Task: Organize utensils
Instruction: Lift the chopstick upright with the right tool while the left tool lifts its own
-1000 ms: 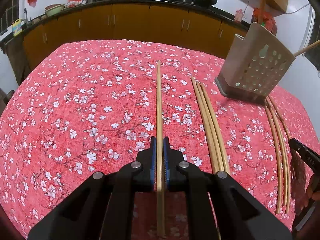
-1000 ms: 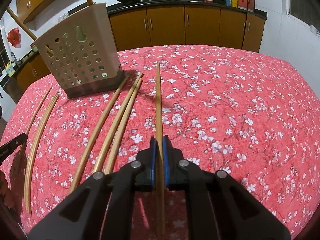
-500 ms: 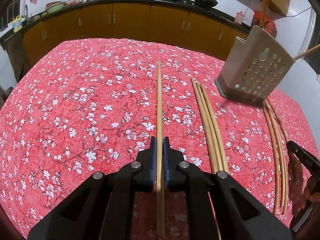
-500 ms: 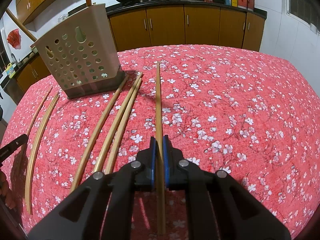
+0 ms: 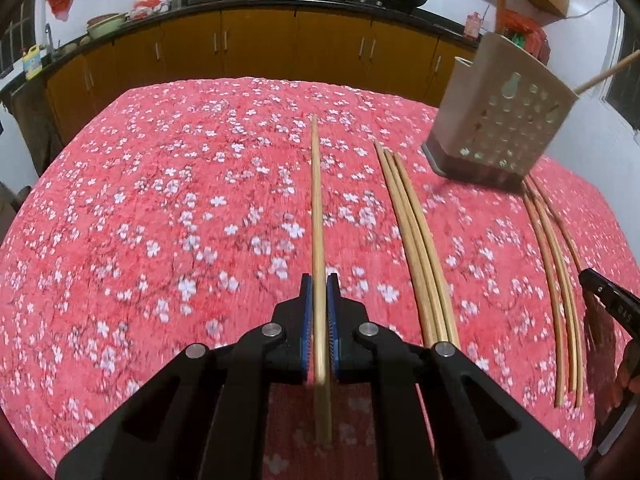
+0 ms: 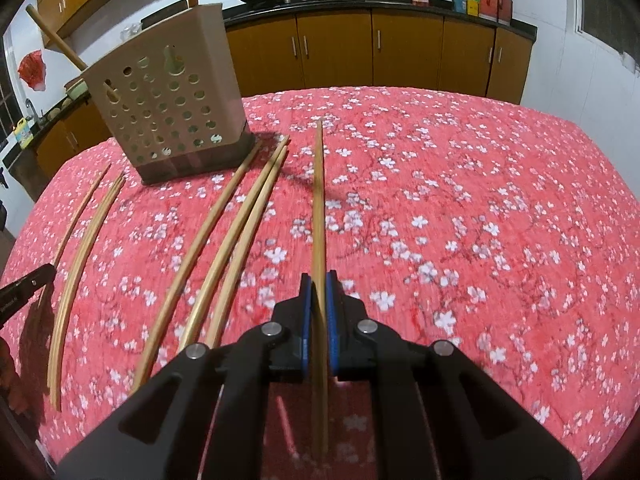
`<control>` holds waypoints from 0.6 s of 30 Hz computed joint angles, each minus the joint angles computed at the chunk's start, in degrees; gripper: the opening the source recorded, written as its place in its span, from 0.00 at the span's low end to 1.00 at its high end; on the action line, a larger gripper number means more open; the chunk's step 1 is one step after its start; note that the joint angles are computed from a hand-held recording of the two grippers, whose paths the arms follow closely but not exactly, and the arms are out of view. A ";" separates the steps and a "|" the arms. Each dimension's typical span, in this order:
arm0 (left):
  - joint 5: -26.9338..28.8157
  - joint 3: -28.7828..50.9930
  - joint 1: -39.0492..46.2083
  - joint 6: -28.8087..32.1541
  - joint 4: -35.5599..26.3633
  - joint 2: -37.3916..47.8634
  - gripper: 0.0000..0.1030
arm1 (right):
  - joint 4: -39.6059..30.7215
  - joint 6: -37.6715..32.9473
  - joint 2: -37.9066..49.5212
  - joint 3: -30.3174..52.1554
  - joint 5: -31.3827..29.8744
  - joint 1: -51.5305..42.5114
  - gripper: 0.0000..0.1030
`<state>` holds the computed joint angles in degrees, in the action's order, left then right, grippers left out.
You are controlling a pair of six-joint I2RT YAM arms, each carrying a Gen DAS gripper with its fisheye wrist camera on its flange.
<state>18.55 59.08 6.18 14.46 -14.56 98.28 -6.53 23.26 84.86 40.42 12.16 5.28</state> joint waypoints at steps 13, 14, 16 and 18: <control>-0.05 1.49 -0.31 0.47 -2.99 -1.33 0.07 | -2.03 0.37 -4.66 -0.61 -0.91 -0.58 0.08; 0.32 1.65 0.11 0.63 -3.14 -1.93 0.07 | -2.33 0.24 -5.77 -0.72 -0.81 -0.64 0.08; 1.31 2.06 0.70 0.51 -3.56 -3.21 0.07 | -3.47 -0.23 -8.81 -0.61 -0.49 -0.94 0.08; 2.08 2.46 1.14 0.49 -3.87 -4.21 0.07 | -4.57 -0.84 -11.26 -0.26 -0.20 -1.30 0.08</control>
<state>20.63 61.55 7.32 14.95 -18.43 94.07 -11.10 22.41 73.60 40.17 11.96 3.98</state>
